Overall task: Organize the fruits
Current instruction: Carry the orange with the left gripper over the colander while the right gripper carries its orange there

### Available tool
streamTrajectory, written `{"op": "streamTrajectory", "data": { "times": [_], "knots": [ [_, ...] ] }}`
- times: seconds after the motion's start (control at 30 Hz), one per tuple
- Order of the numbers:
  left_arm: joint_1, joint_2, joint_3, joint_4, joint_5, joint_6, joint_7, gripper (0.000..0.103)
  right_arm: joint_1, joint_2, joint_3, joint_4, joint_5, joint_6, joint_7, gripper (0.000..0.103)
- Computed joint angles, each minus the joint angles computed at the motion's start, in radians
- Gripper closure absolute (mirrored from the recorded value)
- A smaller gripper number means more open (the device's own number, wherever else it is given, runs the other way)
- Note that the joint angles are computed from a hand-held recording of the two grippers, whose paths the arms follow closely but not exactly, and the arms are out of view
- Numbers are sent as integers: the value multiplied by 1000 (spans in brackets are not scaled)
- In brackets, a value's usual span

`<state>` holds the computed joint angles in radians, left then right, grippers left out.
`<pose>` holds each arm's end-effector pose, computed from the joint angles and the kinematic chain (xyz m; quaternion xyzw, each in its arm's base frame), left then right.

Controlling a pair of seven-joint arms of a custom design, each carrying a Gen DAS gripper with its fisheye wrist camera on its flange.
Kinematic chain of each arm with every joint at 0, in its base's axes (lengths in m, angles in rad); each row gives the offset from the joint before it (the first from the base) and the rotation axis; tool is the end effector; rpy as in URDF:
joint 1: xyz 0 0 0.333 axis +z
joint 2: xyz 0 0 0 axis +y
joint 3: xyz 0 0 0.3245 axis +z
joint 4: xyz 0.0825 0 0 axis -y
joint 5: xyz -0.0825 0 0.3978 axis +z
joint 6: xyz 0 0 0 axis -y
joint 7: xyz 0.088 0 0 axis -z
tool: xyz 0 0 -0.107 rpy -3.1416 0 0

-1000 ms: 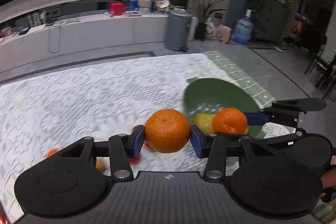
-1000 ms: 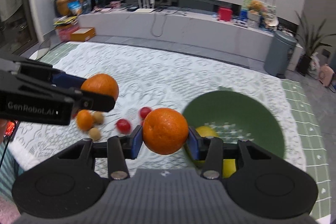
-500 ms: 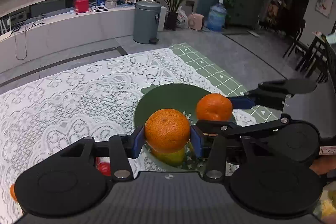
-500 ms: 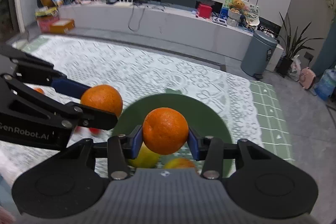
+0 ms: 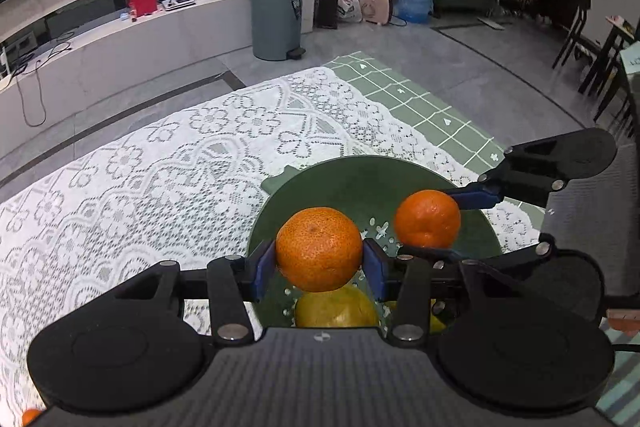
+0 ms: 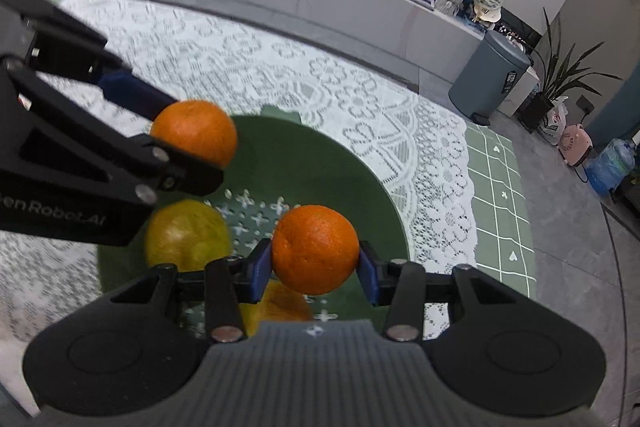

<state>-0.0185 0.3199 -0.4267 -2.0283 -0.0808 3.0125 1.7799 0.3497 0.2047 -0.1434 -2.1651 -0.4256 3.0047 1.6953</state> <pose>0.6022 -0.2597 0.3812 -0.4742 0.8101 -0.3114 0.1480 0.5931 0.1576 0.3683 -0.8139 0.4841 -0.2625 0.1854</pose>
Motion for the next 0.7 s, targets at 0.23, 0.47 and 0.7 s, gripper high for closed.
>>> {"op": "streamTrajectory", "data": {
  "times": [0.23,0.47,0.7],
  "knots": [
    [-68,61,69,66,96,-27,-55,51,-10,54,11,49,47,-37,-71,61],
    [-81,107,86,119,143,-75,-77,50,10,89,-5,81,48,-58,-107,61],
    [-80,138,84,157,145,-120,-71,50,9,115,0,108,75,-84,-143,61]
  ]
}}
